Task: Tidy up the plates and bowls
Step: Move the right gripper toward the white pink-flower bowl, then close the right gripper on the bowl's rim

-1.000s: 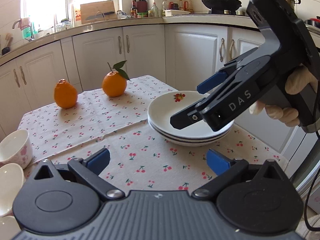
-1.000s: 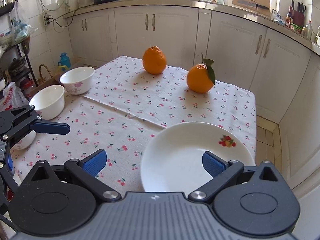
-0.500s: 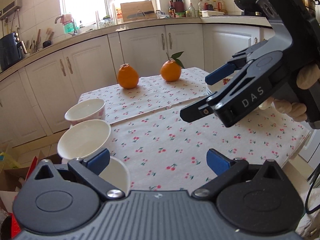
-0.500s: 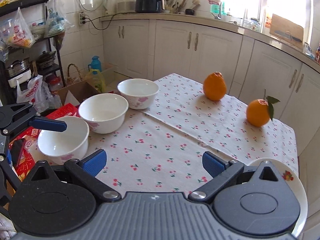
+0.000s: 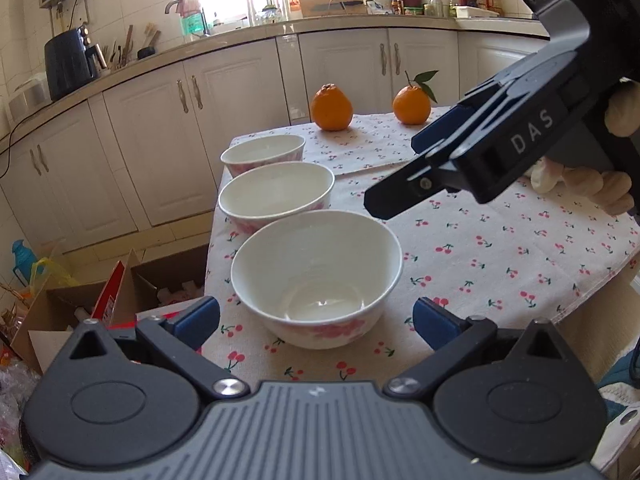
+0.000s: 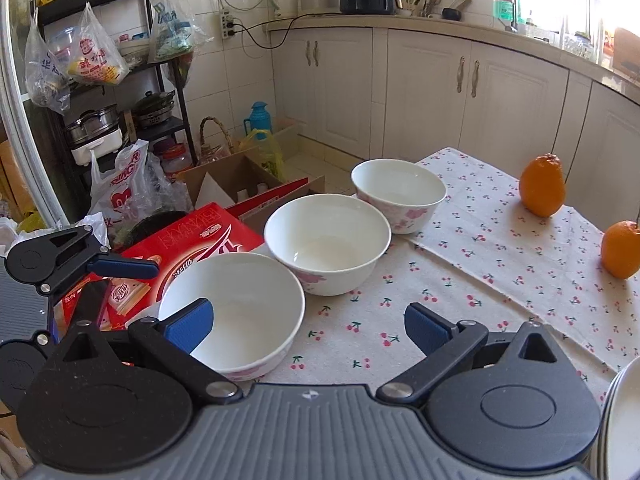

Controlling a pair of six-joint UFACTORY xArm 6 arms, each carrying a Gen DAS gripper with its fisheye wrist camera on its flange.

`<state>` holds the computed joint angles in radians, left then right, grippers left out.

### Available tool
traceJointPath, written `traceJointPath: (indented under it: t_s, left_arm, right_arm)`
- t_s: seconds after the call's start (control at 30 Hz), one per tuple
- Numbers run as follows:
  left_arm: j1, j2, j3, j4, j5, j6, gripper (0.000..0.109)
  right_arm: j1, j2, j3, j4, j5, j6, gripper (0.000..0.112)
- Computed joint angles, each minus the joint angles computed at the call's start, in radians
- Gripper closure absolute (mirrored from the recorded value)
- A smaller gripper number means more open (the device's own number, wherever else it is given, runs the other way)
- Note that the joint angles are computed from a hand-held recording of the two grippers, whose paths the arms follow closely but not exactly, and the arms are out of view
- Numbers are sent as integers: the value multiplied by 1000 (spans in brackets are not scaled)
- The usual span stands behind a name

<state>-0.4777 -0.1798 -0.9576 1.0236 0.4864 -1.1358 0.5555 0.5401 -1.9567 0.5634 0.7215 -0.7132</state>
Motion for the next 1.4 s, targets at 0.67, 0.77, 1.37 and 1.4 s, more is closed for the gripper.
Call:
traceJointPath:
  t_s: [0.67,0.77,1.37,1.4]
  left_arm:
    - [64,43,18,0,-131,15,17]
    - [68,43,18,-2,-138,16,18]
    - [59,53,-9,-53,-131,79,22]
    - [57,55,-13,-57,-132,86,22]
  right_arm:
    - [-7,291,-435,52,316,103,30]
    - [-8,320,-482,54,348,115,35]
    - [-19,265,-410,72,335,102,38]
    - [-20,248,-383,73,323,96,38]
